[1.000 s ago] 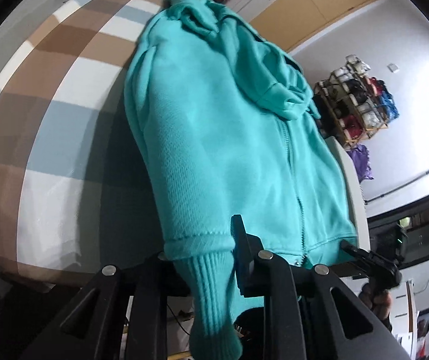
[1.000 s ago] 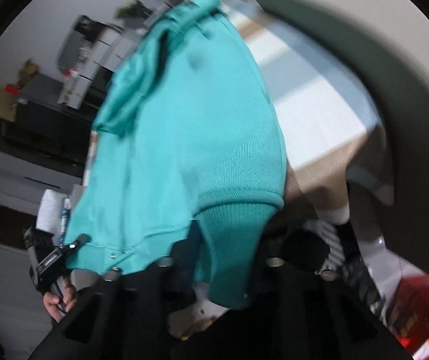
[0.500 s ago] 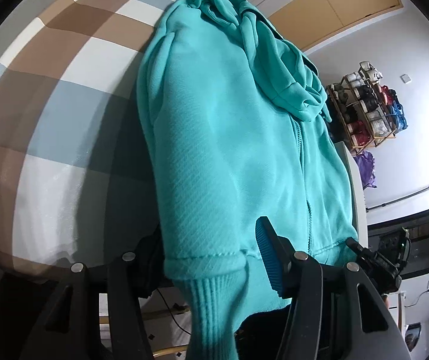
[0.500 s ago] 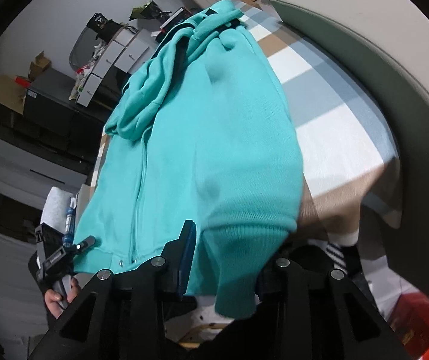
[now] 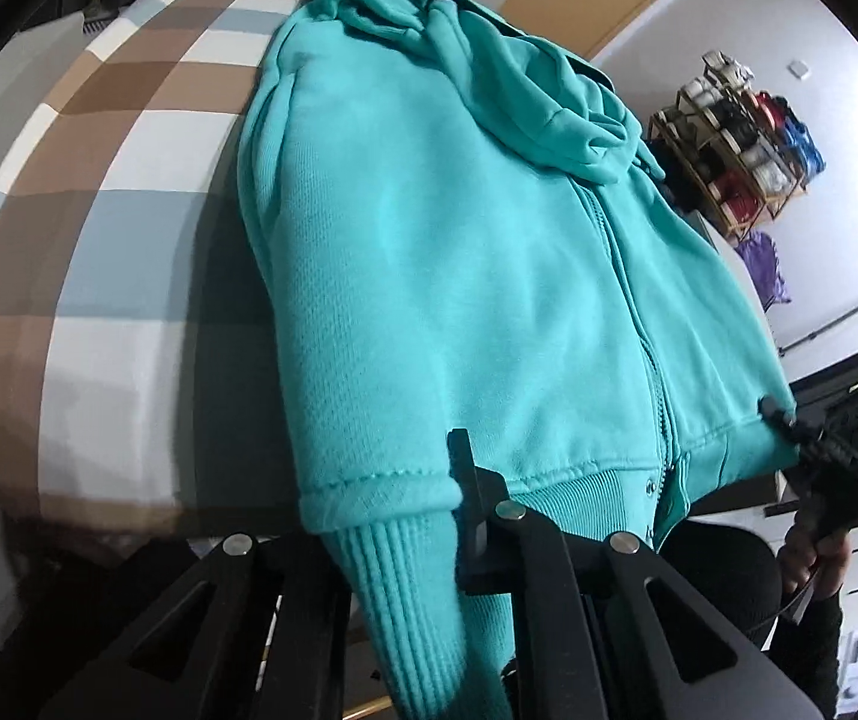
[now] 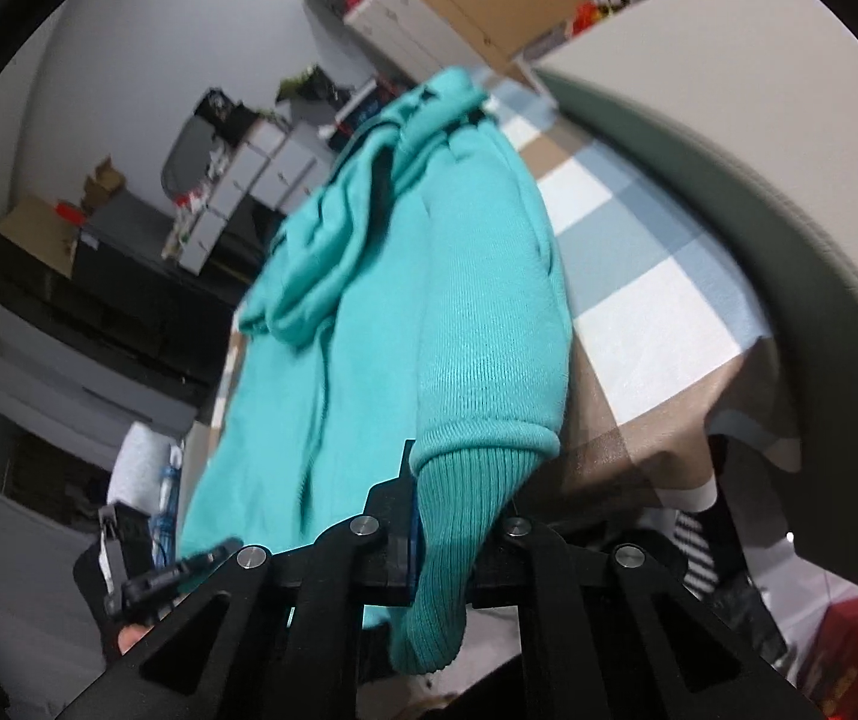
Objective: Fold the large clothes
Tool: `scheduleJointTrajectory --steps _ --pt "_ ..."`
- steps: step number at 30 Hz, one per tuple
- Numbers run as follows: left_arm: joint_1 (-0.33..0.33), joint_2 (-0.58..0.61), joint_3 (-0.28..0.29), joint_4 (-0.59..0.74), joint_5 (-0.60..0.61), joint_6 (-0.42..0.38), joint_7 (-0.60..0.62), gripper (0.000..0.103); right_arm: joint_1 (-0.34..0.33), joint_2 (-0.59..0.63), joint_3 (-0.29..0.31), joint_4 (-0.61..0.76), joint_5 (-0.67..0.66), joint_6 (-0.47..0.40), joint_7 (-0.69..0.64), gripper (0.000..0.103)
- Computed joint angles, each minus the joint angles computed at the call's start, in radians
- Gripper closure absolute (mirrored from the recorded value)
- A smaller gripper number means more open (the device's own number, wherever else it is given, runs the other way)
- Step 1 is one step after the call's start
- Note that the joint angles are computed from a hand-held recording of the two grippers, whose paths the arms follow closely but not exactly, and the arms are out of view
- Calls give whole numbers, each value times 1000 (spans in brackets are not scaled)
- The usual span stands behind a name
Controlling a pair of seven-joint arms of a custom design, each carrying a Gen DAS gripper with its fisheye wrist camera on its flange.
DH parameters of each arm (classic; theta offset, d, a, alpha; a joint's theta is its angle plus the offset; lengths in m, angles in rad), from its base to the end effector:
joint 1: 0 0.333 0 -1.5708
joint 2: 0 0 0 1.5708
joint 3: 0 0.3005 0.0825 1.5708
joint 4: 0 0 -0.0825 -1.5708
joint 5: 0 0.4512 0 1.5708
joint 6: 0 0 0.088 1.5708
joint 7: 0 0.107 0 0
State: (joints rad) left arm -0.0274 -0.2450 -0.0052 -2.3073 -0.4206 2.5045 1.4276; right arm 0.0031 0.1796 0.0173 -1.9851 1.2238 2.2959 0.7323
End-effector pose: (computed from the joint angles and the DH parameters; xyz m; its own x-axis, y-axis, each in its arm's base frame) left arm 0.5687 -0.0157 0.4447 0.2870 -0.8669 0.4075 -0.8486 -0.4274 -0.3116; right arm 0.6637 0.0337 0.3472 0.2171 -0.6848 -0.6957 -0.8936 0.1475 -0.4240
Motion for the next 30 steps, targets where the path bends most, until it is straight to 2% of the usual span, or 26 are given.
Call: scheduleJointTrajectory --steps 3,6,8,11,13,14,17,18,20,22,24,25,26,27,28,29,30 --pt "-17 -44 13 -33 -50 -12 26 97 -6 -31 -2 -32 36 2 -27 94" --pt "-39 -119 43 -92 -128 -23 76 98 40 -94 -68 -91 80 -29 -89 94" --pt "-62 -180 82 -142 -207 -34 132 98 43 -157 -86 -147 136 -59 -152 94" --pt "-58 -259 94 -193 -219 -60 136 98 47 -261 -99 -231 172 -90 -230 94" --pt "-57 -308 92 -214 -187 -74 144 98 81 -326 -137 -281 179 -105 -273 94" --pt "-62 -328 98 -220 -181 -84 148 98 72 -357 -134 -306 183 -117 -289 94" --pt "-86 -340 134 -205 -197 -109 188 98 112 -409 -179 -353 195 -125 -329 94" --pt "-90 -329 146 -187 -202 -122 202 98 119 -408 -191 -354 209 -132 -333 94" --pt "-88 -281 164 -130 -211 -152 233 98 83 -386 -164 -337 231 -148 -326 94" --pt "-86 -208 177 -47 -239 -192 278 98 113 -338 -192 -276 224 -161 -288 94" --pt "-93 -111 212 67 -326 -275 345 98 122 -284 -189 -196 222 -161 -246 94" --pt "-70 -70 204 115 -367 -310 359 98 130 -254 -193 -147 213 -169 -216 94" --pt "-80 1 231 198 -401 -326 367 98 117 -222 -177 -99 200 -173 -180 94" --pt "-69 45 222 253 -412 -337 363 98 99 -179 -155 -29 166 -185 -137 94" --pt "-57 118 220 340 -424 -332 356 98 76 -127 -107 58 136 -146 -95 94" --pt "-41 188 215 428 -433 -343 336 98 57 -72 -80 145 76 -156 -46 94" --pt "-25 244 208 495 -435 -353 321 98 39 -12 -33 233 52 -111 17 94"
